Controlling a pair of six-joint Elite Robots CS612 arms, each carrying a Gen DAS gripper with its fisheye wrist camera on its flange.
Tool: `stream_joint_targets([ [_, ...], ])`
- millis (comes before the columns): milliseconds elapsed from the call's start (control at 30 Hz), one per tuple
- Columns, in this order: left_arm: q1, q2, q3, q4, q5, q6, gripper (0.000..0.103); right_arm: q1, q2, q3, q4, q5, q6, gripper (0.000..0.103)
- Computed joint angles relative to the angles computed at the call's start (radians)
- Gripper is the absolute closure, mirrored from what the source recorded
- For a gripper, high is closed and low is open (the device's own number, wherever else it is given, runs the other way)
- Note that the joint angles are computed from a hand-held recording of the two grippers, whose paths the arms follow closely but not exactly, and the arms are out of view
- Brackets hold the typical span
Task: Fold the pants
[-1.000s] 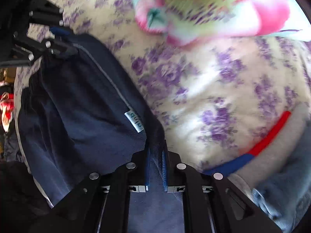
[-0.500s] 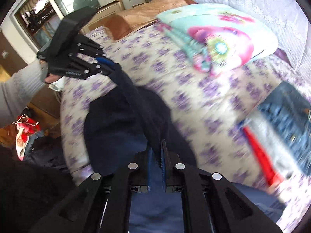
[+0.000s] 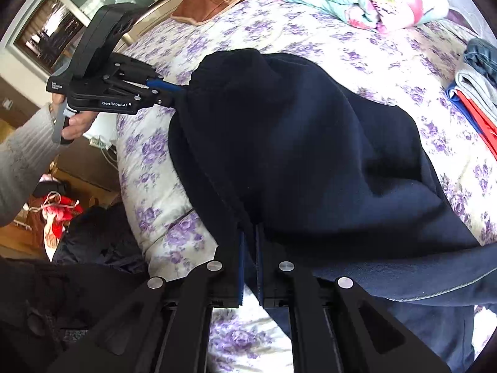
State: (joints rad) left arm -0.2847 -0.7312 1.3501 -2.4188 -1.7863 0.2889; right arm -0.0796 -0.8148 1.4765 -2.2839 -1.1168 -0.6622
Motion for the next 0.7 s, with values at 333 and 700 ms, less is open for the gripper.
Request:
stream_joint_targets([
  [333,0.018,-0.026,0.013,0.133,-0.054,0.160,0.080,0.026,0.063,-0.009,0.048,-0.113,0.012,0.096],
  [700,0.003,-0.087,0.108,-0.147,-0.088,-0.214,0.060,0.035,0.046,0.029,-0.029,-0.143,0.094,0.096],
])
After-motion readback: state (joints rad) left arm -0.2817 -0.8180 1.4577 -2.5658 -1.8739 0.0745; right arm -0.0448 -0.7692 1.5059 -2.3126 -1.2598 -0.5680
